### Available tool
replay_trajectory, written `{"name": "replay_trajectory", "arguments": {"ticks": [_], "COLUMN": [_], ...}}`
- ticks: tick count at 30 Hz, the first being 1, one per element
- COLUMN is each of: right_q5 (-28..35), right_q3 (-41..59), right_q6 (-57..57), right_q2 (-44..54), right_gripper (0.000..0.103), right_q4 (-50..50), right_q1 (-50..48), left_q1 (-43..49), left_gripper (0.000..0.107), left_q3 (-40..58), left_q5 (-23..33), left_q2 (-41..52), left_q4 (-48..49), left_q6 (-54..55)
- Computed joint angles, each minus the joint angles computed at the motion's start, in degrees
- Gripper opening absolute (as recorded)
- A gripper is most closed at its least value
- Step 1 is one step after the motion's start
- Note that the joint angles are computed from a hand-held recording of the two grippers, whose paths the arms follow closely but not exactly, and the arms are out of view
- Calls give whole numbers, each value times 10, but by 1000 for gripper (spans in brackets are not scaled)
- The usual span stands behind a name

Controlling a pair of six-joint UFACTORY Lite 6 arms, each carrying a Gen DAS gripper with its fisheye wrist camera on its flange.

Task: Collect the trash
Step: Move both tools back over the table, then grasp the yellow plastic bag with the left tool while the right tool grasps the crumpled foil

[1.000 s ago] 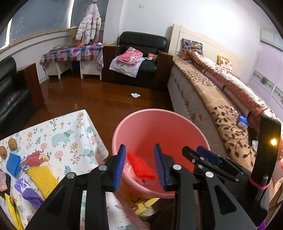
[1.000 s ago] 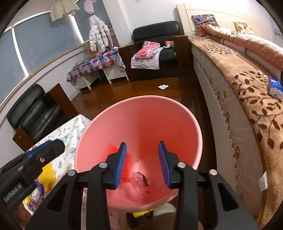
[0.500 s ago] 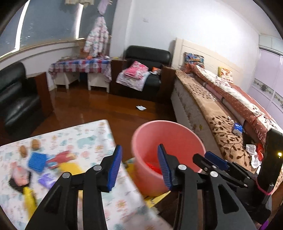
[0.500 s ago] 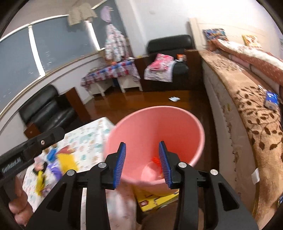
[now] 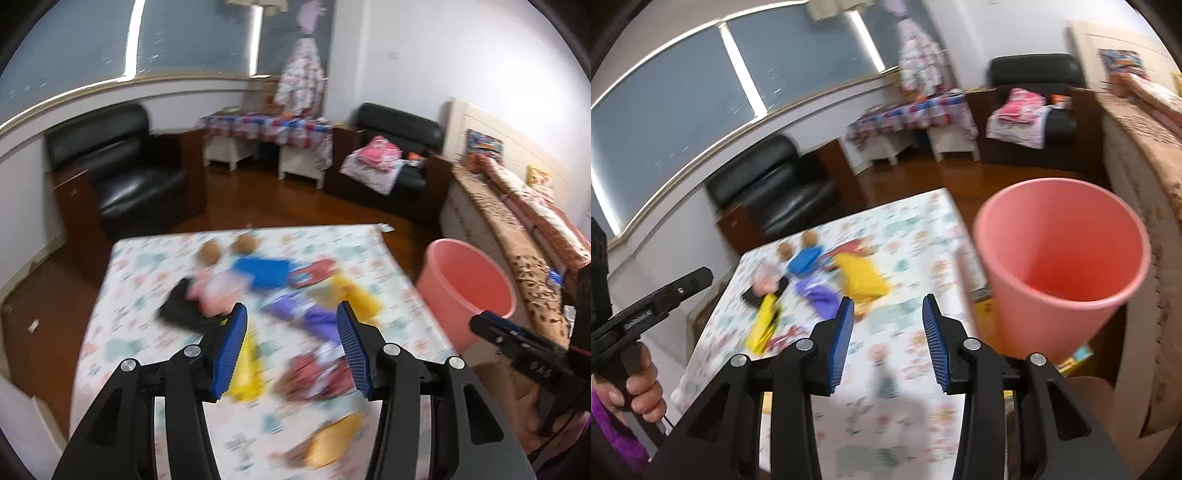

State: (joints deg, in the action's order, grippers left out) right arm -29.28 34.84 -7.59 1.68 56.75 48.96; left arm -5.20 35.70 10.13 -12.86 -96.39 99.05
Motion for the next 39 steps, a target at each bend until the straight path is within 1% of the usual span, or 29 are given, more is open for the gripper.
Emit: {"name": "replay_trajectory", "arguments": {"ticks": [2, 3, 5, 6, 7, 8, 10, 11, 16, 18, 20, 22, 24, 25, 26, 28, 30, 33, 34, 35, 36, 37, 38, 39], "right_q5": [26, 39, 51, 61, 67, 70, 75, 79, 97, 108, 117, 125, 133, 138, 139, 139, 134, 130, 130, 132, 138, 140, 139, 140], "right_q3": [38, 57, 80, 94, 106, 120, 140, 152, 182, 196, 217, 234, 249, 257, 263, 269, 270, 269, 269, 271, 276, 277, 274, 269], "right_q6": [39, 62, 110, 132, 147, 153, 156, 158, 199, 206, 173, 178, 197, 202, 204, 205, 218, 217, 195, 181, 154, 131, 124, 122], "right_q2": [44, 65, 96, 109, 122, 136, 157, 168, 203, 218, 237, 254, 272, 282, 289, 298, 301, 299, 298, 299, 301, 300, 297, 293], "right_gripper": [39, 39, 40, 43, 50, 51, 52, 52, 52, 53, 53, 53, 53, 53, 53, 53, 53, 52, 51, 48, 38, 35, 23, 19], "right_q4": [-55, -85, -142, -171, -191, -201, -207, -211, -266, -283, -258, -268, -290, -298, -301, -303, -321, -332, -315, -306, -285, -266, -259, -260], "right_q1": [0, -2, -2, -4, -5, -4, 0, 1, -6, -9, -7, -9, -14, -15, -15, -15, -15, -13, -8, -6, -4, -1, 1, 2], "left_q1": [40, 60, 94, 110, 124, 127, 127, 122, 96, 79, 66, 57, 62, 64, 65, 66, 72, 74, 77, 78, 79, 80, 80, 78], "left_gripper": [50, 50, 50, 50, 50, 50, 50, 50, 50, 50, 50, 50, 37, 23, 17, 12, 10, 10, 10, 10, 10, 10, 10, 10], "left_q3": [-14, -22, -23, -25, -19, -17, -4, 2, 70, 89, 107, 128, 136, 141, 142, 129, 121, 103, 100, 96, 93, 89, 84, 79], "left_q5": [15, 20, 36, 48, 61, 64, 63, 64, 65, 53, 38, 21, 30, 34, 37, 42, 55, 61, 64, 66, 69, 72, 74, 75], "left_q2": [3, 9, 35, 49, 72, 83, 123, 138, 236, 261, 283, 311, 331, 340, 347, 339, 330, 302, 295, 289, 281, 272, 263, 251], "left_q4": [4, -12, -14, -11, -10, -24, -75, -86, -97, -129, -157, -147, -127, -105, -107, -156, -146, -148, -139, -134, -126, -120, -116, -110], "left_q6": [16, 41, 50, 51, 52, 66, 115, 123, 111, 133, 159, 146, 124, 104, 108, 160, 156, 158, 152, 146, 137, 130, 126, 118]}}
